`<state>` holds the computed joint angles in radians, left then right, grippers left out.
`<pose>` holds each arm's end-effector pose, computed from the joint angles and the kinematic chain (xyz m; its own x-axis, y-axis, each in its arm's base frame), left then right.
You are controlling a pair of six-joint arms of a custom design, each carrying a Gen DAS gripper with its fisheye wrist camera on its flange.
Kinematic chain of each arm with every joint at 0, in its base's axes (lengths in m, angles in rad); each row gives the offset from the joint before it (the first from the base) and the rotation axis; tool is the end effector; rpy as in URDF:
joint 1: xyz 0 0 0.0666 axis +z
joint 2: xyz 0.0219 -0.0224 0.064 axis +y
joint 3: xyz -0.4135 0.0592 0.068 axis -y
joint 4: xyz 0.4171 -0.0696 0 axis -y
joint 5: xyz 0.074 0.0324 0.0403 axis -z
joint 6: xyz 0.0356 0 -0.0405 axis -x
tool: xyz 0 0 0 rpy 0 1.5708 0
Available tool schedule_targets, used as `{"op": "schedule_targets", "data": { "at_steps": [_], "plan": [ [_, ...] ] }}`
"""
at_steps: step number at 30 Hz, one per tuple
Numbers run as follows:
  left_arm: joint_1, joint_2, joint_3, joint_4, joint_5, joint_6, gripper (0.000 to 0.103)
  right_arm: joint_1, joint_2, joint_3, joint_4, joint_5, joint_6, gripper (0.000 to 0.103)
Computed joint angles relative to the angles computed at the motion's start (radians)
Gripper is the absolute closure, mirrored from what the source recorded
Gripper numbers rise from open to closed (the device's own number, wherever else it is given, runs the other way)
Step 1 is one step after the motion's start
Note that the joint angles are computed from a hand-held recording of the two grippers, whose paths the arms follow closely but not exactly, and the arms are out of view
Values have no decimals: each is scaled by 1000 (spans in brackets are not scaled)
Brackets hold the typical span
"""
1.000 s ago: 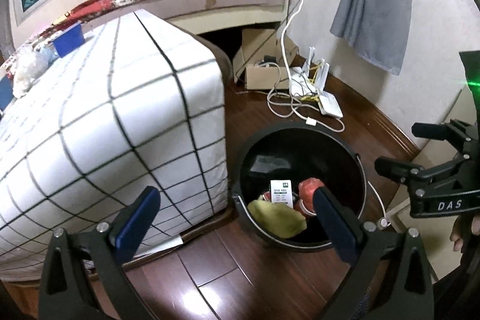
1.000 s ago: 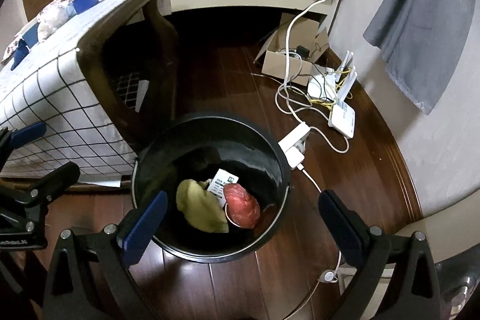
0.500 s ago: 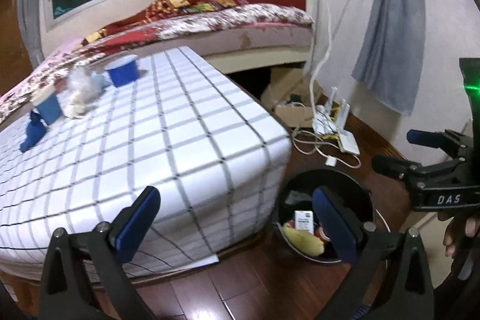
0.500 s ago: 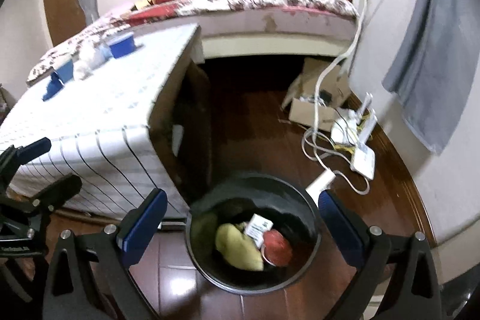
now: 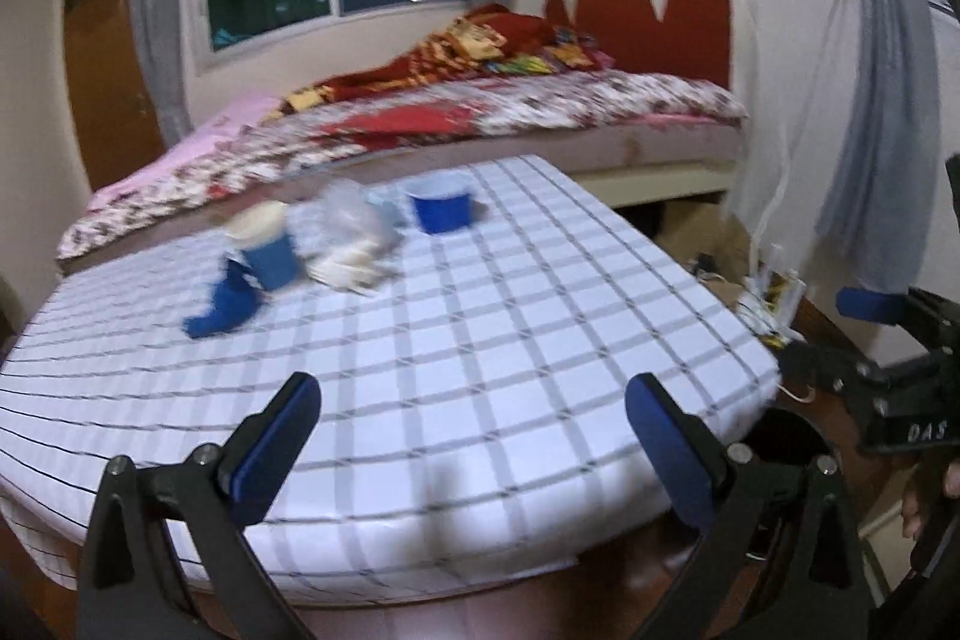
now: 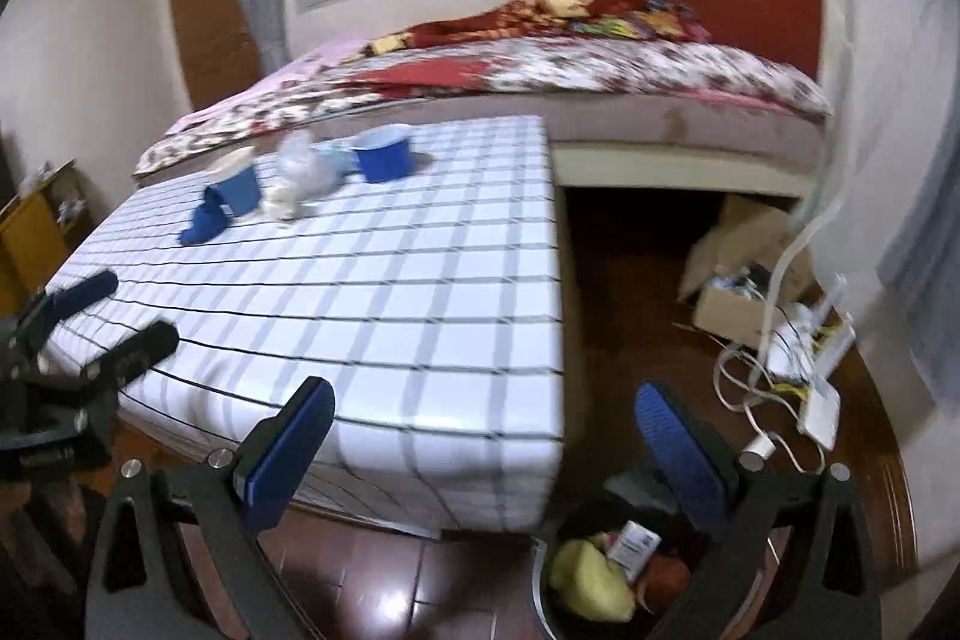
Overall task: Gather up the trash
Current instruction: 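Move both tools back toward the table, then grasp the blue cloth with the left gripper while the right grasps the white tissue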
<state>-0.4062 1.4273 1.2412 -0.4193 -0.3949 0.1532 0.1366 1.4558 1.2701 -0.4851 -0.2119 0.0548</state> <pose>0.4900 -0.1963 0.4114 -0.5280 0.0738 -0.8461 -0.0065 0.9958 0.0909 0.5311 0.0802 0.4044 -0.5987 -0.1363 -0.7893 -0.3296 0.9400 0.0876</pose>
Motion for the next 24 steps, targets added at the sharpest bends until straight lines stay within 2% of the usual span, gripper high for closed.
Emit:
{"op": "schedule_targets", "data": {
  "at_steps": [5,10,14,17,21,24],
  "plan": [
    [81,-45,-11,-4,-16,-33,1,36,12,23,6,-27,11,1],
    [185,-53,7,-35,-13,8,1,55,39,50,-19,-54,33,1],
    [255,-26,18,-25,20,38,1,87,84,110,-8,-21,18,1],
    [294,12,37,-33,53,63,1,112,149,193,-28,-56,-22,1],
    [340,65,63,-40,105,105,4,187,252,339,-126,40,48,1],
    [360,128,116,-75,121,104,13,222,344,464,-167,29,78,1]
  ]
}}
